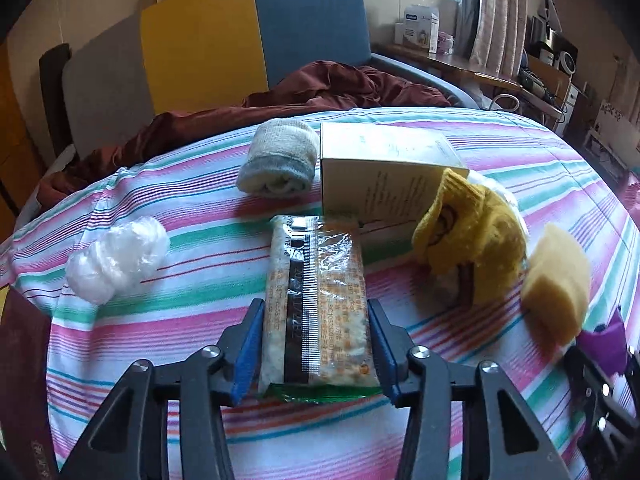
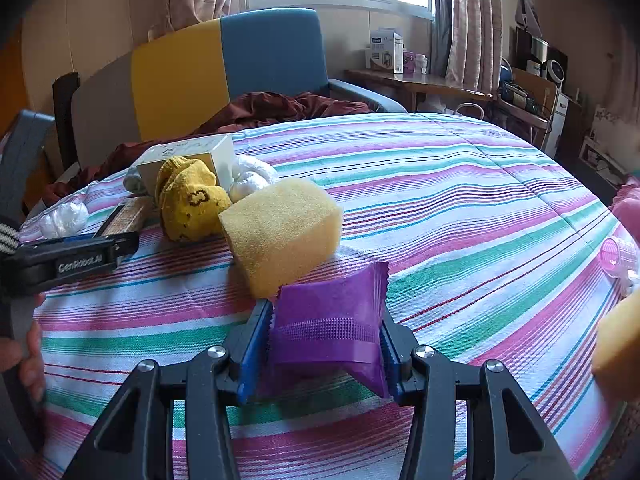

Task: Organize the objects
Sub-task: 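Carry the snack bar into the gold tray and open left gripper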

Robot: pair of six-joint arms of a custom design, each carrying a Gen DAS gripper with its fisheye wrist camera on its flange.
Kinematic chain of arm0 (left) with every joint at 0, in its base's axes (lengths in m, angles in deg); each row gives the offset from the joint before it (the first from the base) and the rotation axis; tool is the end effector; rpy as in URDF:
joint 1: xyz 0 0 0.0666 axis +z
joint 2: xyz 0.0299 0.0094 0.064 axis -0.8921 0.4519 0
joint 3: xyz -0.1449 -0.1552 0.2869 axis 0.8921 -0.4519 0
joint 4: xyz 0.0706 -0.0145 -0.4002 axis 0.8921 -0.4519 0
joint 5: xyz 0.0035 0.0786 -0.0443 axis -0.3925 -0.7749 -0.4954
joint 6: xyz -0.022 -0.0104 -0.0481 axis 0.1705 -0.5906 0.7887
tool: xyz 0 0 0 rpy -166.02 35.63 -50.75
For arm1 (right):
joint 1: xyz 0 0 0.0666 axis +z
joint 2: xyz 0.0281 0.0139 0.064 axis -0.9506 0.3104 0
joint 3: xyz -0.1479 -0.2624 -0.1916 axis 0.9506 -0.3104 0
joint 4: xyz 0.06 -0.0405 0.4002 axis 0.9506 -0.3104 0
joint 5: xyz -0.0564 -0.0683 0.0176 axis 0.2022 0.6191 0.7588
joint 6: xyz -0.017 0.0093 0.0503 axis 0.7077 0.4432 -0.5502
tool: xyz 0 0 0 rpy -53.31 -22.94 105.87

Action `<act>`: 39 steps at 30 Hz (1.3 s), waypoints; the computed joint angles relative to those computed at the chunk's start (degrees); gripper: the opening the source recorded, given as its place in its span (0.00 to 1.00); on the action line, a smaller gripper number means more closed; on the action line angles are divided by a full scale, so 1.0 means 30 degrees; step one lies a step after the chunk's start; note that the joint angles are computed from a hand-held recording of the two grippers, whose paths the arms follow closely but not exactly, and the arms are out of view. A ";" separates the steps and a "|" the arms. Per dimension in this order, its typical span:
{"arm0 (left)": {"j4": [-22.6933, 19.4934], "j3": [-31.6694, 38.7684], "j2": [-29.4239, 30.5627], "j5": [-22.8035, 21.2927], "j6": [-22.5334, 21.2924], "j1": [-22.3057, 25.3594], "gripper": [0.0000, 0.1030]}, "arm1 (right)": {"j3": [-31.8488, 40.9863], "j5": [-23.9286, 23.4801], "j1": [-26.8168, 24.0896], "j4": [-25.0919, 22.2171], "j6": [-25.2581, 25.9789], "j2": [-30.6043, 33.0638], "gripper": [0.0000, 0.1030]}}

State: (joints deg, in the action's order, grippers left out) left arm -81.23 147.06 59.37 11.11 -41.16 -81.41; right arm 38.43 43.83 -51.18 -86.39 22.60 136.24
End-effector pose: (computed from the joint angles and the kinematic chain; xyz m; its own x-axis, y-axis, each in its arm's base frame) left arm 0.6002 -0.1898 0.3673 -0.7856 0.0158 -0.6185 -0.0152 0.9989 0.0448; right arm 0.5442 0.1980 0.3617 -0.6925 0.0074 -0.7214 -0.0382 0.9982 0.0468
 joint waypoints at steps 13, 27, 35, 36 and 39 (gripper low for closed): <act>0.2400 -0.4347 -0.3241 0.0539 0.0998 0.0301 0.46 | 0.0135 0.0656 0.0191 -0.0164 0.0236 0.0095 0.48; 0.5582 -0.8874 -0.7091 0.0331 0.1093 0.0370 0.46 | -0.0226 0.1491 0.0864 0.0653 0.2186 -0.0166 0.41; 0.5369 -1.0263 -0.8480 0.0456 0.2178 0.0806 0.46 | -0.0506 0.2347 0.1742 0.1456 0.4286 -0.0315 0.41; 0.5327 -1.0450 -0.8639 0.0531 0.2243 0.0838 0.46 | -0.0506 0.2594 0.1891 0.1504 0.4594 -0.0300 0.41; 0.5101 -1.0935 -0.9073 0.0839 0.2314 0.0916 0.46 | -0.0605 0.3189 0.2286 0.1788 0.5543 -0.0307 0.41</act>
State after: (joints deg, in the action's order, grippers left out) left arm -65.93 114.26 32.15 13.62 -34.22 -78.66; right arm 36.62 53.40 -44.33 -81.02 39.23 135.32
